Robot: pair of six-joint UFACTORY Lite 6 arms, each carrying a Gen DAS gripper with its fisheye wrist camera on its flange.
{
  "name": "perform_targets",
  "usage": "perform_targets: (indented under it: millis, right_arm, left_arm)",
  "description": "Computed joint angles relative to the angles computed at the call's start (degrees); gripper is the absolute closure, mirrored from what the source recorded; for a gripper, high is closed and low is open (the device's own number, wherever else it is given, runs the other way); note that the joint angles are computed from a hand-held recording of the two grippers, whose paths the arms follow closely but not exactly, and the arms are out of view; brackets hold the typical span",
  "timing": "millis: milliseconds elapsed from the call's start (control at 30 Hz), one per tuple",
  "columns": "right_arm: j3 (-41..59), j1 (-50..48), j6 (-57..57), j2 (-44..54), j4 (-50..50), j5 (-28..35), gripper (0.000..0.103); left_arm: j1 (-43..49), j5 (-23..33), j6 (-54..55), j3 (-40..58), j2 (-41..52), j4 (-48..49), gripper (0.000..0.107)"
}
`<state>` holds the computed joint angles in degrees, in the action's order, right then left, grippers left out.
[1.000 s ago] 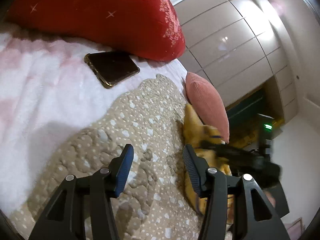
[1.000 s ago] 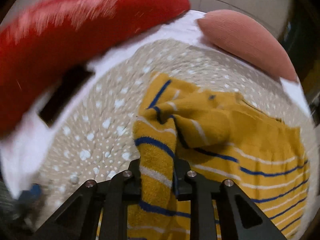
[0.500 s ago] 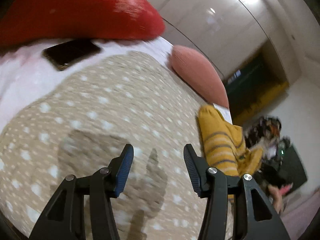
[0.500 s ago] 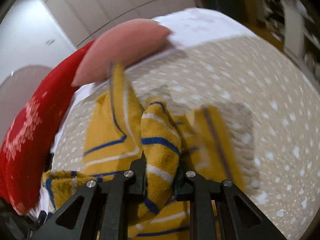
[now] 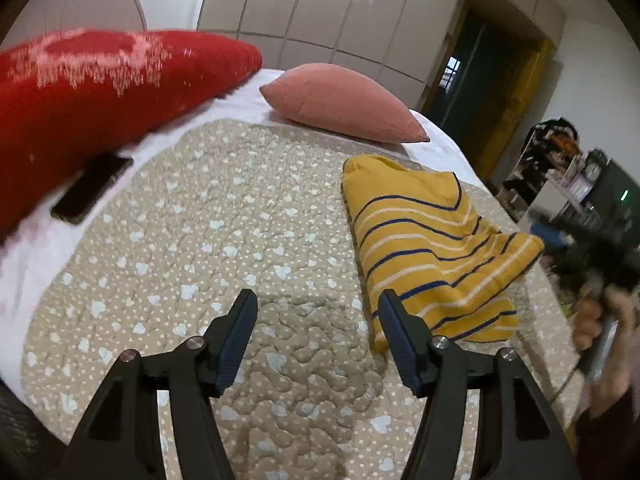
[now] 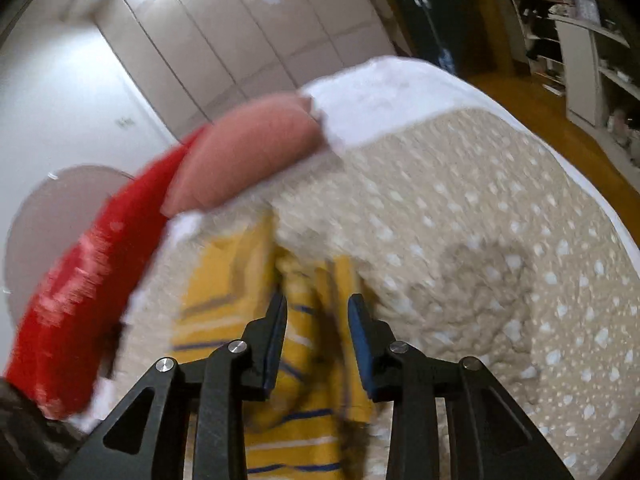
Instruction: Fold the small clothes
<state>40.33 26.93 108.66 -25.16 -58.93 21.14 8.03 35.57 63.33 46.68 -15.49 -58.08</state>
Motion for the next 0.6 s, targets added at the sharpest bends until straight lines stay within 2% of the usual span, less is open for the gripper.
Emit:
perform_targets:
  millis: [67, 167, 267, 333, 367, 400, 467, 533, 600]
  right_arm:
    - [3.2, 1.8, -1.1, 2.1, -0.7, -2.8, 0.067]
    - [6.5, 4.1, 0.3, 8.8, -4.0, -9.1, 0.067]
    - [7.6, 7.4, -2.0, 15.2, -3.6, -9.2, 0.067]
    - [5.4, 8.5, -0.9, 17.0, -3.5, -6.6, 0.067]
    - [3.5, 8.6, 0.6, 17.1, -3.7, -4.8, 0.067]
    - [0.1, 7.8, 4.1, 16.5, -6.3, -3.7, 0.068]
    - [-5.9, 5.6, 11.5, 12.6, -14.2, -5.9, 0.072]
    - [-10.2, 5.2, 11.6, 7.8, -12.6, -4.6, 0.072]
    - [-11.2, 5.2, 5.3, 4.8, -6.1, -3.5, 0.066]
  left_arm:
    - [-2.1, -2.1, -3.3, -1.7, -4.0, 2.0, 0.043]
    - [-4.8, -5.1, -8.1, -3.1, -10.0, 4.7, 0.032]
    - [-7.3, -8.7, -15.7, -3.5, -15.7, 9.5, 0.017]
    - [-7.0, -8.9, -17.4, -2.9, -17.0, 8.8, 0.008]
    - [-5.9, -7.9, -16.6, -2.5, -17.1, 6.1, 0.006]
    - [-3.7, -4.5, -13.3, -1.8, -16.1, 1.3, 0.005]
    - [-1.3, 1.1, -11.0, 0.2, -12.9, -2.4, 0.005]
    - [-3.8, -0.1, -16.4, 2.2, -9.9, 2.9, 0.005]
    - [-7.3, -2.7, -19.6, 2.9, -7.5, 7.8, 0.005]
